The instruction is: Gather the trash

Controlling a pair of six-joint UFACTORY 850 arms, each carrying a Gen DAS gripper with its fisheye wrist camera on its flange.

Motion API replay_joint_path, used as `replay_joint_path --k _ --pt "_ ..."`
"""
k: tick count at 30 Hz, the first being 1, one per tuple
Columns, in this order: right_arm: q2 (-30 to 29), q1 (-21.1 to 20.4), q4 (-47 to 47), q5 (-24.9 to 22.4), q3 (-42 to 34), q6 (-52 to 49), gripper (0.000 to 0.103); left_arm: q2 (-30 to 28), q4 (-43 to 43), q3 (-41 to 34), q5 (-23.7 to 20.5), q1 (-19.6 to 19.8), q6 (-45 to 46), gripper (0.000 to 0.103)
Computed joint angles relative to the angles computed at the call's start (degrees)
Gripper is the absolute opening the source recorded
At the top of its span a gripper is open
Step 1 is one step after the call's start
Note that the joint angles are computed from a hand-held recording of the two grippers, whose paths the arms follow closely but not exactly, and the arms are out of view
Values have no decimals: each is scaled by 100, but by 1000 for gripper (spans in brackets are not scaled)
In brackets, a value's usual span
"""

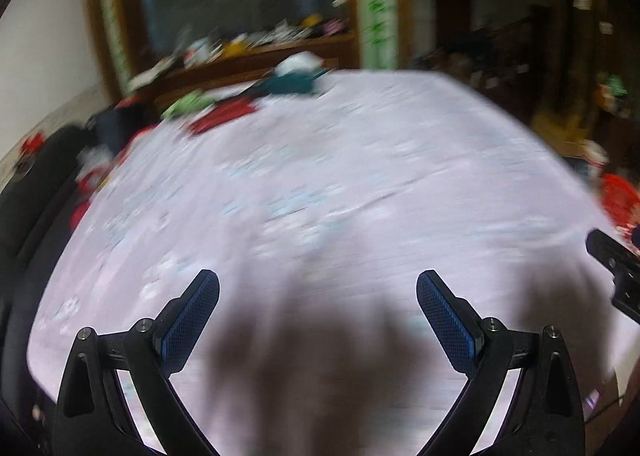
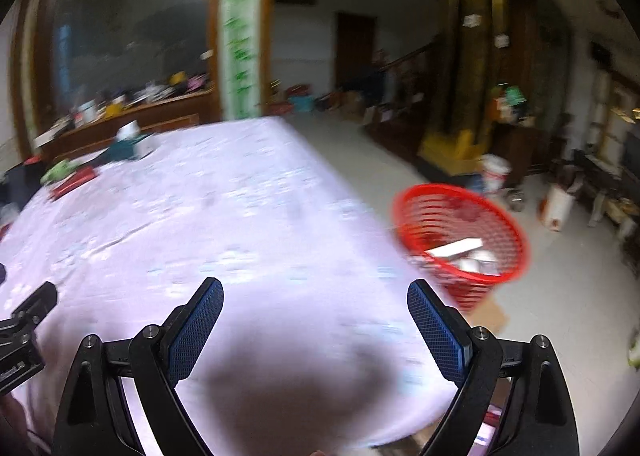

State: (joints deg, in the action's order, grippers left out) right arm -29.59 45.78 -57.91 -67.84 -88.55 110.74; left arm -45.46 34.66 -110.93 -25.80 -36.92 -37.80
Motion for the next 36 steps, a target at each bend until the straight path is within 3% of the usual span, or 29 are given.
replay_joint_path --k 4,7,14,23,36 --pt "-695 -359 606 1015 -970 -1104 97 -598 -860 -883 -866 305 713 98" --pt "-1338 -586 1289 1363 -1836 -1937 97 -1003 -1589 -1522 -1346 495 1342 98" --pt "-2712 -906 2537 970 -3788 -3345 97 -1613 -2172 -2447 -1917 690 2119 98" --pt "-3183 -1005 2574 651 -4552 -3510 103 -2631 -3059 -4218 -2647 877 2886 100" --pt "-3358 -1017 2625 475 -4872 -3555 103 -2317 -3116 -3563 -2075 896 3042 103"
